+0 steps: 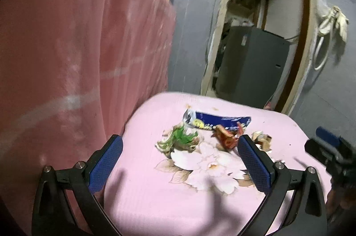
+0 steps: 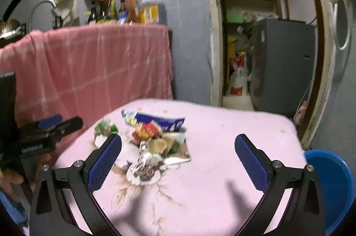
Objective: Collect trash
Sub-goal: 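Move both open tools back toward the wrapper pile on the stool, then grasp the green wrapper with the left tool while the right tool grasps white foil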
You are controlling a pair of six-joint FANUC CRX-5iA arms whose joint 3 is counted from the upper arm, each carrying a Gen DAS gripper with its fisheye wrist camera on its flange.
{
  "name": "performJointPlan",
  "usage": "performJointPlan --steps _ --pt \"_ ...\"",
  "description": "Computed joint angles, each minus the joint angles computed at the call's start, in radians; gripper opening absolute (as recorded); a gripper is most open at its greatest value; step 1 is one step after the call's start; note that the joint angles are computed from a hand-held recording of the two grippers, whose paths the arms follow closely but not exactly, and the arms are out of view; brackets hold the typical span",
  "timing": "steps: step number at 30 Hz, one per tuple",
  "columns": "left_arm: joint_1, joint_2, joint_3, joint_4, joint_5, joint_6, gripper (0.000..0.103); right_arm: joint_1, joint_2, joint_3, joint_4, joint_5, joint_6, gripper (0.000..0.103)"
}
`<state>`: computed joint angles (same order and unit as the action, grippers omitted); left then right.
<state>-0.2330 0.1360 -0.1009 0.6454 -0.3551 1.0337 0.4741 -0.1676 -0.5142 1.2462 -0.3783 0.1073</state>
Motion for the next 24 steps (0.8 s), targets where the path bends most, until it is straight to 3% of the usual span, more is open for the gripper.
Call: performJointPlan --steps 3,7,12,16,19,23,24 --pt "0.018 0.039 0.060 -0.025 -0.085 0.053 0.100 0.039 0.023 0.044 -0.166 -0.040 0.148 0.086" --pt "0.028 0.094 0.149 -0.064 -0.185 0.085 0.100 0.086 0.069 0.137 -0.405 -0.108 0.379 0.081" --pt "0.039 0.162 0.250 -0.075 -0.303 0.088 0.086 0.117 0.132 0.254 -0.617 -0.209 0.598 0.067" --pt "0.051 0.200 0.305 -0.080 -0.384 0.094 0.074 0.119 0.172 0.315 -0.712 -0.262 0.685 0.063" --pt "0.056 0.210 0.319 -0.080 -0.404 0.103 0.069 0.113 0.189 0.349 -0.777 -0.284 0.734 0.053" --pt "0.061 0.215 0.327 -0.073 -0.417 0.094 0.053 0.099 0.203 0.375 -0.837 -0.291 0.760 0.048" --pt "0.062 0.216 0.328 -0.072 -0.421 0.088 0.051 0.096 0.203 0.379 -0.851 -0.291 0.765 0.042"
